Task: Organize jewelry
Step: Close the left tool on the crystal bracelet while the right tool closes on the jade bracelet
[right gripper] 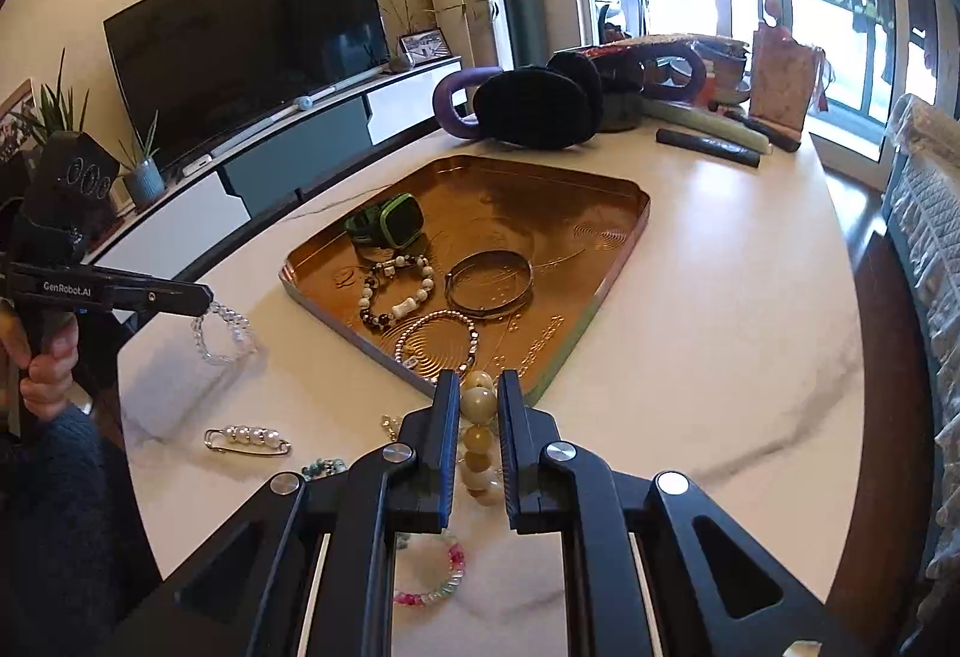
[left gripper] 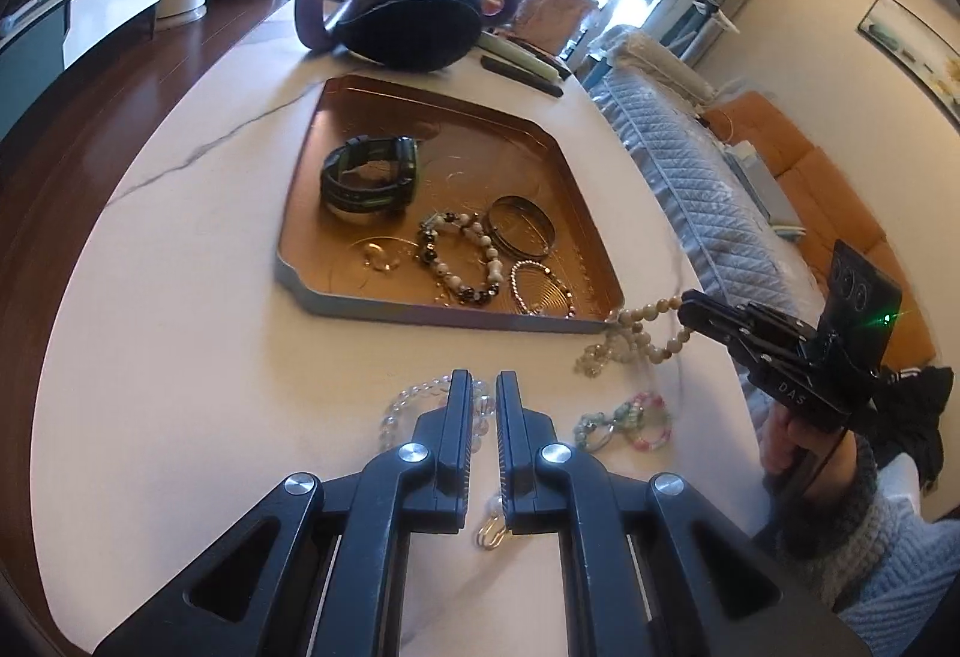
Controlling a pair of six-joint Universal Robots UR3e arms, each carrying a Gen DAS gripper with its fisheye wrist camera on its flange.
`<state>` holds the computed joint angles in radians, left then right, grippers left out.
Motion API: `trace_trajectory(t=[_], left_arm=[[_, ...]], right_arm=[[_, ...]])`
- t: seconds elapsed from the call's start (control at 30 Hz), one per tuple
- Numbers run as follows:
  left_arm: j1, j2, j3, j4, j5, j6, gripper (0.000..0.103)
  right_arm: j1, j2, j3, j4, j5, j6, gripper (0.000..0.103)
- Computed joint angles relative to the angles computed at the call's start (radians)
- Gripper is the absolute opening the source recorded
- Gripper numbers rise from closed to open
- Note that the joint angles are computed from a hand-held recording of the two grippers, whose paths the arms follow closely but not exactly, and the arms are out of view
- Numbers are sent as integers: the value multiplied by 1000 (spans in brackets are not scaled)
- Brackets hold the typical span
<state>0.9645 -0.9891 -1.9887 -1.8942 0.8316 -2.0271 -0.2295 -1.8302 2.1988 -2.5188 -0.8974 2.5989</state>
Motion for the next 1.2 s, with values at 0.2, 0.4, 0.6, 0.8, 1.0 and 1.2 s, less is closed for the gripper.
trace_trajectory(t=[0.2,0.4,0.6,0.8,1.0,1.2], left_arm=[[-164,-84,-90,360,148,-259,8],[-223,-80,-147,472,224,-293,8],[-246,-61,-172,521,259,-299,8],[-259,-48,-182,547,285,-298,16],[-330,-43,-231,662,334,-321,36],[-391,-33,-263,757,382,-317,8]], right_arm=[[39,69,-24,-13,-106,5,12],[45,117,-44,-5,-168,26,12],[60,136,-38,-29,-200,28,12],[52,135,-40,-17,-193,12,12],[73,177,-65,-12,-216,20,25],[116,195,-49,-94,-272,7,26]])
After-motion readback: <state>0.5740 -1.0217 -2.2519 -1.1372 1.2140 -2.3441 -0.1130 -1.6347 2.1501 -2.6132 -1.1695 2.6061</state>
